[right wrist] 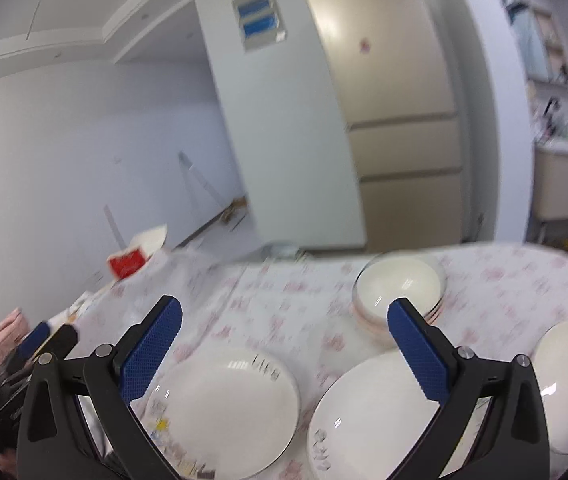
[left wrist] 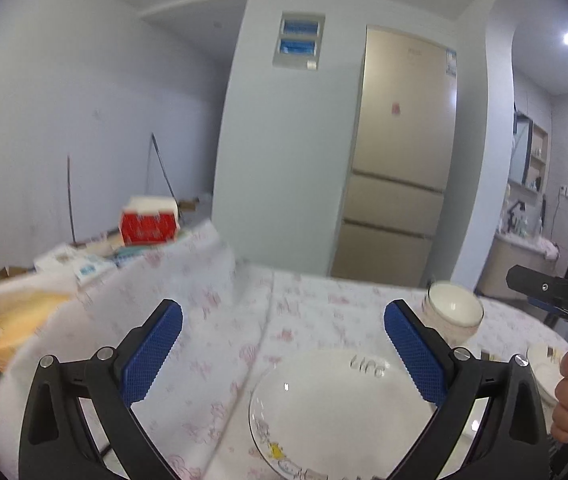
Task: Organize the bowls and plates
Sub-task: 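Raise both tools and move them toward the white 'life' plates, then close both tools on the rim of the flat white 'life' plate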
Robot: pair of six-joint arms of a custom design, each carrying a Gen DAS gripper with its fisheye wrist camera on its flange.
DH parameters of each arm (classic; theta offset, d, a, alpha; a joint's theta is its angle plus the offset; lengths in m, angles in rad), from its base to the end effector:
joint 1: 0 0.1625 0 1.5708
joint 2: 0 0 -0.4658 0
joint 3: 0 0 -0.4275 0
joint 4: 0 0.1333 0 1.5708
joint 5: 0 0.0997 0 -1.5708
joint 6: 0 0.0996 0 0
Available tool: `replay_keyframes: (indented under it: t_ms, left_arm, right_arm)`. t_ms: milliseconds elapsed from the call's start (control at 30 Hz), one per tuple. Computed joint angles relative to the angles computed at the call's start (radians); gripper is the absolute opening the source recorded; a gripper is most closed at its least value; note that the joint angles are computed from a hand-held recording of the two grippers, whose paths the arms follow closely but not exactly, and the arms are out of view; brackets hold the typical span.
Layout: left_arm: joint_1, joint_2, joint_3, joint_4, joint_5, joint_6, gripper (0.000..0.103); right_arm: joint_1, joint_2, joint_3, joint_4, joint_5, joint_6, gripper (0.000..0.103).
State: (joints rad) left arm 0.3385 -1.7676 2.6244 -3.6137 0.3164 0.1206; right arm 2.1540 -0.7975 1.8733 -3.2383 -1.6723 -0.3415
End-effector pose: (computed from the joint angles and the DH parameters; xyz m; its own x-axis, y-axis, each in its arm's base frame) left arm -0.1107 -0.2806 0.4003 -0.6797 -0.5668 -0.4656 0.4389 0.1942 -0.8773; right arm 0.4699 -0.4884 0.0930 -0.6587 -0.7038 0.2660 -0.7192 0.4851 -0.4974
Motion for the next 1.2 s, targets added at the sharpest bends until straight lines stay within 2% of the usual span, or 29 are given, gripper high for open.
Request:
replay_keyframes:
  t_ms: [67, 167, 367, 500, 667, 733, 800, 867, 967, 1033, 1067, 1167, 1200]
  left_arm:
    - [0.043, 0.043, -0.002, -0.096, -0.03, 0.073, 0.103]
    - [0.097, 0.127, -0.018, -0.202, -0.031, 0.17, 0.103]
    - [0.133, 0.219, -0.044, -0.324, -0.049, 0.301, 0.103]
    - [0.143, 0.222, -0.067, -0.444, -0.044, 0.38, 0.103]
    - [0.179, 0.192, -0.126, -0.637, -0.031, 0.516, 0.103]
    - [0.205, 0.172, -0.169, -0.77, -0.036, 0.639, 0.103]
    - [0.234, 0.153, -0.222, -0.929, -0.04, 0.808, 0.102]
    - [0.254, 0.137, -0.258, -1.033, -0.037, 0.925, 0.099]
    - [0.265, 0.126, -0.281, -1.112, -0.034, 1.016, 0.093]
    - [0.272, 0.121, -0.291, -1.14, -0.034, 1.048, 0.086]
    - [0.279, 0.115, -0.301, -1.171, -0.032, 1.082, 0.083]
    - [0.297, 0.095, -0.326, -1.245, -0.022, 1.165, 0.069]
    - [0.298, 0.085, -0.333, -1.269, -0.02, 1.194, 0.063]
  right_arm:
    - [-0.014, 0.01, 0.008, -0.007, 0.0, 0.0, 0.103]
    - [-0.025, 0.026, 0.015, -0.027, -0.012, -0.013, 0.103]
    - [-0.056, 0.026, 0.028, 0.054, 0.05, -0.005, 0.103]
    - [-0.052, 0.053, 0.012, 0.094, 0.001, -0.027, 0.103]
    - [-0.064, 0.065, -0.009, 0.19, -0.002, 0.003, 0.101]
    - [-0.07, 0.068, -0.016, 0.223, 0.001, 0.012, 0.097]
    - [-0.077, 0.071, -0.027, 0.27, 0.014, 0.025, 0.092]
    - [-0.083, 0.079, -0.046, 0.328, 0.023, 0.038, 0.087]
    - [-0.098, 0.086, -0.068, 0.402, 0.037, 0.071, 0.076]
    - [-0.111, 0.091, -0.083, 0.458, 0.058, 0.101, 0.066]
    - [-0.111, 0.094, -0.088, 0.47, 0.047, 0.114, 0.065]
    - [-0.105, 0.097, -0.091, 0.467, 0.012, 0.113, 0.056]
    - [-0.104, 0.093, -0.088, 0.46, 0.019, 0.111, 0.05]
